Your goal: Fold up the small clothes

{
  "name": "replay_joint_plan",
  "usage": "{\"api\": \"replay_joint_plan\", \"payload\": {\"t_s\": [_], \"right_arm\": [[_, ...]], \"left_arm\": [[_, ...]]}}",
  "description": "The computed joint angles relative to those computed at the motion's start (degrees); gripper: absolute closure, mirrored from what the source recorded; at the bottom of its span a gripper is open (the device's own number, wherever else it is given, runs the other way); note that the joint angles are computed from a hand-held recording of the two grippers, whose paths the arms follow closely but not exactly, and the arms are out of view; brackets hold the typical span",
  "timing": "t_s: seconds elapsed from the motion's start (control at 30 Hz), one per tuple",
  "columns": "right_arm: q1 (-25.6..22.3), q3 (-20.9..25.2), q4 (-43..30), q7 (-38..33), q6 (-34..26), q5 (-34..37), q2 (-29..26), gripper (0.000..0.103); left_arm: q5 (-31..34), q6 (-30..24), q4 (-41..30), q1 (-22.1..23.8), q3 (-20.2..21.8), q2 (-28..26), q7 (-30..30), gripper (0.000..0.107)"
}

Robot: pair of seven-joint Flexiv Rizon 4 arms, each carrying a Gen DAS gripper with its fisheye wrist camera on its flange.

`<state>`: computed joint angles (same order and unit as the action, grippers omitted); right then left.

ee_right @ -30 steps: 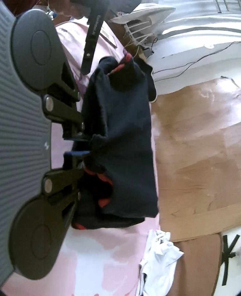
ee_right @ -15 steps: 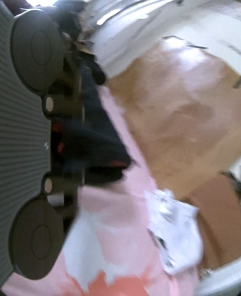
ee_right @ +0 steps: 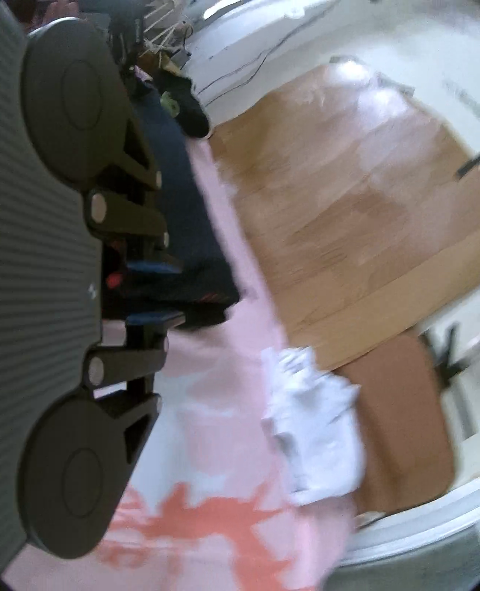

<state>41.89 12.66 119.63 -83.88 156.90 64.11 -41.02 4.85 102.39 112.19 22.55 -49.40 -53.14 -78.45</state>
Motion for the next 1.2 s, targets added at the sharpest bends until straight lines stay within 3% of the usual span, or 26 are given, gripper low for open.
{"api": "replay_joint_plan", "payload": {"t_s": [0.13,0.23,0.33,0.4,0.43,0.5,0.6,0.63,0.67,0.73,0.87,1.0,1.1,1.2], "right_arm": [[0.06,-0.24,2.15,1.46,-5.77,-17.72,1.29,0.077],[2.66,-4.25,-1.73,-1.79,-15.87,-25.6,1.17,0.076],[4.39,-8.93,-8.16,-3.18,-24.6,-30.41,-1.28,0.077],[0.57,-7.91,-10.65,2.91,-33.37,-37.57,-2.81,0.076],[-0.9,-6.46,-11.8,3.21,-34.18,-38.46,-3.97,0.076],[-0.93,-6.18,-10.21,4.15,-33.06,-39.75,-3.17,0.075],[-5.98,-1.04,-5.99,8.75,-27.81,-46.38,-2.97,0.075],[-6.97,-0.08,-4.53,10.45,-26.45,-47.33,-2.72,0.077],[-6.52,0.11,-3.25,11.64,-25.2,-47.02,-2.39,0.077],[-4.9,-0.69,-0.6,12.83,-21.16,-45.62,-1.48,0.075],[4.5,-6.75,2.0,9.67,-12.76,-32.97,0.46,0.075],[10.02,-12.34,-1.19,0.94,-13.84,-14.04,3.23,0.075],[10.61,-14.48,-4.72,-6.66,-16.52,-2.03,4.54,0.074],[10.22,-16.82,-9.98,-18.12,-20.26,10.13,4.22,0.062]], "left_arm": [[-2.74,-2.95,-3.6,-5.88,5.24,3.04,0.32,0.066],[-5.55,-6.75,-6.65,-8.29,6.33,2.3,2.1,0.059],[-9.24,-9.51,-9.41,-10.88,8.01,1.4,3.36,0.061],[-10.8,-8.76,-10.38,-11.02,7.34,0.03,4.67,0.072],[-11.05,-7.27,-10.84,-11.62,7.7,-0.51,5.16,0.082],[-11.06,-4.96,-11.61,-14.3,10.72,-0.23,5.36,0.084],[-11.45,-2.22,-12.93,-21.96,20.07,1.43,4.06,0.08],[-11.48,-1.05,-12.73,-23.3,21.7,1.69,3.42,0.073],[-11.75,-0.39,-12.49,-24.97,23.92,2.35,2.62,0.061],[-11.29,0.37,-11.31,-25.81,25.77,3.37,1.75,0.051],[-9.12,2.13,-6.82,-19.96,21.25,4.88,-0.64,0.049],[-8.26,6.05,-3.7,-21.85,24.34,8.95,-4.62,0.054],[-2.65,10.03,-2.38,-19.73,21.33,9.73,-5.9,0.052],[1.66,8.75,-4.01,-18.8,18.81,8.45,-5.97,0.052]]}}
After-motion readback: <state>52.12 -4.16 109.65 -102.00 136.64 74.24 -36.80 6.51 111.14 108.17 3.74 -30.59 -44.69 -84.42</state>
